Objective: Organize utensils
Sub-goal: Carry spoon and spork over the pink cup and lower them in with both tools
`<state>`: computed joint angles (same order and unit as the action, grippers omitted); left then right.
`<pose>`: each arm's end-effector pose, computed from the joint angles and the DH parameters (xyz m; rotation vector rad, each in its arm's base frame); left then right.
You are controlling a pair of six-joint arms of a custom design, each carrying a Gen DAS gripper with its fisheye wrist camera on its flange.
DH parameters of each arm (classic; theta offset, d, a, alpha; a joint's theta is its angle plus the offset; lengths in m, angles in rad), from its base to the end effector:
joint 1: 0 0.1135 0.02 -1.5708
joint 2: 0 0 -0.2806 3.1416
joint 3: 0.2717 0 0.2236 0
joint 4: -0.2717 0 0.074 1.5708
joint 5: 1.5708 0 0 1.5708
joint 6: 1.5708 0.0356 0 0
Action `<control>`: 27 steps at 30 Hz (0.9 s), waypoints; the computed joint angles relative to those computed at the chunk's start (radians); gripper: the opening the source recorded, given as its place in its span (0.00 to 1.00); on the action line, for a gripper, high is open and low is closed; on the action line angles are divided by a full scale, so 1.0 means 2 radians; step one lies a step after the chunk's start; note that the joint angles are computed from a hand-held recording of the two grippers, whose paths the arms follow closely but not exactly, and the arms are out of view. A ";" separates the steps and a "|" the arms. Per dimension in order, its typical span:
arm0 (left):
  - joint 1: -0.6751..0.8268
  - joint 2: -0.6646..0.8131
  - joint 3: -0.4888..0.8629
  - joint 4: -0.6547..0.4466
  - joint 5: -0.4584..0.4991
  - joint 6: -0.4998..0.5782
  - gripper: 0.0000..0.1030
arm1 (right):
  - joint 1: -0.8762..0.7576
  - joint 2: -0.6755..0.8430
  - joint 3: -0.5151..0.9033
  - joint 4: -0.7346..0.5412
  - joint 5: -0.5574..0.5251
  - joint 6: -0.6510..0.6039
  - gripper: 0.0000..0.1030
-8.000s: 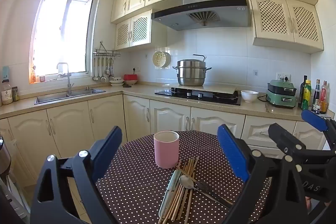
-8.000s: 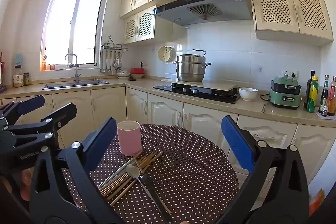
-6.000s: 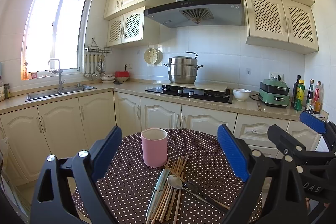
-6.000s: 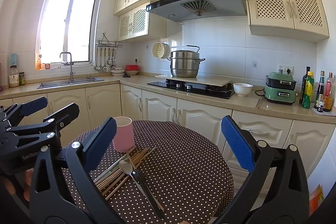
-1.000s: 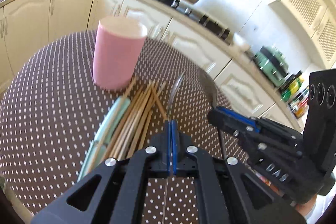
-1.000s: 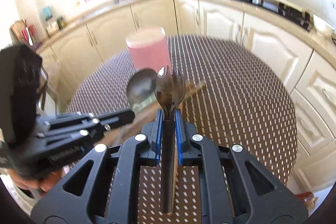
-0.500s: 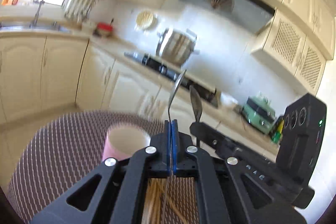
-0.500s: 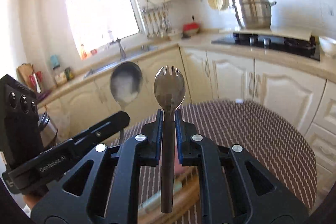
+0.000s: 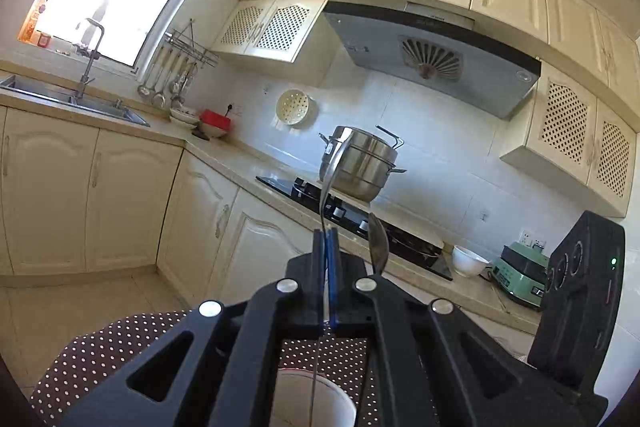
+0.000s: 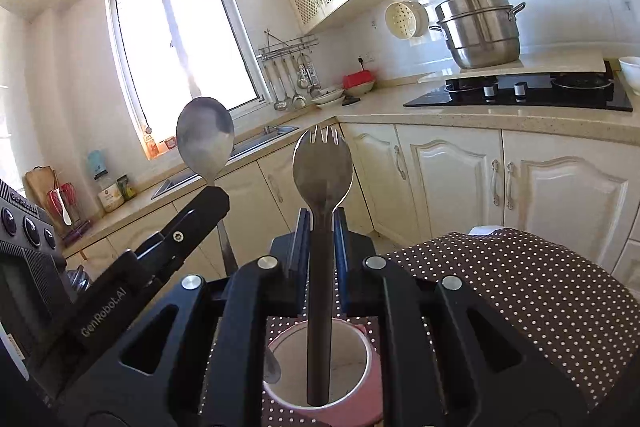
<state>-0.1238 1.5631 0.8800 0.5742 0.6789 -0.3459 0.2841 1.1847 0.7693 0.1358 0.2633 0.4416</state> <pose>0.3186 -0.0622 0.2936 0.3381 1.7066 -0.9157 0.2328 0.0583 0.3115 0.3276 1.8194 0.2641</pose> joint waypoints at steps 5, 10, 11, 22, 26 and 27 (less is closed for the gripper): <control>0.004 0.034 -0.004 0.016 -0.001 0.011 0.02 | -0.002 0.021 -0.022 0.038 0.002 0.000 0.12; 0.016 0.040 -0.025 0.007 0.013 0.033 0.02 | 0.008 0.013 -0.035 0.036 0.008 -0.001 0.12; 0.019 0.038 -0.029 0.007 0.017 0.036 0.02 | 0.016 0.006 -0.038 0.033 0.015 -0.002 0.12; 0.045 -0.029 -0.075 -0.053 0.044 0.096 0.02 | 0.129 -0.048 -0.049 -0.038 0.139 -0.006 0.12; 0.051 -0.040 -0.074 -0.096 0.050 0.119 0.02 | 0.164 -0.051 -0.054 -0.053 0.176 0.009 0.12; 0.054 -0.043 -0.074 -0.105 0.051 0.125 0.02 | 0.172 -0.051 -0.053 -0.059 0.184 0.014 0.12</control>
<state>-0.0165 1.4781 0.7316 0.3641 0.7816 -0.0963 0.6271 1.0820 0.6632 0.0181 0.6305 0.4698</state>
